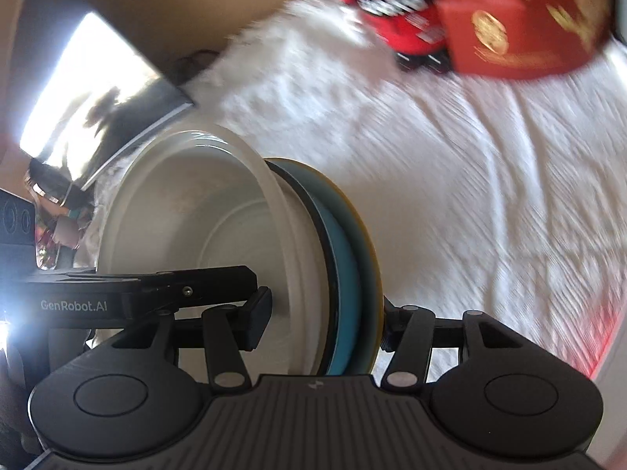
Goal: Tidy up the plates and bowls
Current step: 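Lower the nested bowl stack into the steel bowl with both tools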
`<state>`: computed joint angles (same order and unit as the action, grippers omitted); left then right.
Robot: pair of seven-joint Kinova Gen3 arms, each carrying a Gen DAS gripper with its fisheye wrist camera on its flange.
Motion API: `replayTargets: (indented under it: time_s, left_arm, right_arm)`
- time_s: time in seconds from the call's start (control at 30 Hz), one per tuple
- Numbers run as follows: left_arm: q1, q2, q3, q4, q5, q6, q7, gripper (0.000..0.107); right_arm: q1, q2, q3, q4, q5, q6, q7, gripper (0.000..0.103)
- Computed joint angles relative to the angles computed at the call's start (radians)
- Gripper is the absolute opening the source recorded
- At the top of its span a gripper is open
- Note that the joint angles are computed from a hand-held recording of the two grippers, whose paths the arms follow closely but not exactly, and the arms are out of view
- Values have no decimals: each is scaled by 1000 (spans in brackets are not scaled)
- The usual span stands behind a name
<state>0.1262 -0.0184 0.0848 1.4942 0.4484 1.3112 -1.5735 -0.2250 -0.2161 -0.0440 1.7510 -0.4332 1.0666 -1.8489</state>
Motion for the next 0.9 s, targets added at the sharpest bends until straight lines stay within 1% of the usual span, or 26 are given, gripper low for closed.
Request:
replayTargets:
  time_s: [0.1, 0.2, 0.3, 0.4, 0.47, 0.57, 0.67, 0.7, 0.73, 0.77, 0.9]
  left_arm:
    - [-40, -28, -41, -21, -3, 39, -39, 68]
    - [-87, -31, -78, -54, -12, 83, -74, 68]
    - [-137, -35, -113, -49, -8, 105, -110, 68]
    - [-185, -31, -139, -16, 4, 112, -121, 68]
    - [-205, -18, -141, 10, -5, 109, -122, 68]
    - [-212, -4, -125, 53, -41, 84, -116, 68]
    - [-232, 17, -131, 97, -13, 72, -124, 67]
    - [-237, 22, -131, 105, -9, 70, -124, 63]
    - [-242, 25, -131, 113, -5, 67, -127, 61]
    - [-252, 22, -136, 121, 6, 67, -138, 61]
    - [-251, 24, -123, 116, -11, 59, -127, 57]
  right_arm:
    - [-28, 53, -32, -68, -1, -11, -1, 55]
    - [-60, 116, -60, -126, -7, -31, 6, 55]
    - [-94, 187, -92, -174, 0, -50, 0, 55]
    - [-118, 256, -110, -208, -3, -47, -8, 55]
    - [-132, 294, -120, -222, 6, -35, -16, 55]
    - [-153, 337, -130, -231, 28, -19, -40, 55]
    - [-154, 372, -130, -223, 21, -12, -61, 55]
    - [-154, 376, -129, -215, 23, -13, -67, 55]
    - [-155, 380, -129, -209, 30, -17, -74, 56]
    - [-167, 373, -121, -203, 42, -31, -73, 56]
    - [-176, 357, -134, -195, 81, -36, -101, 56]
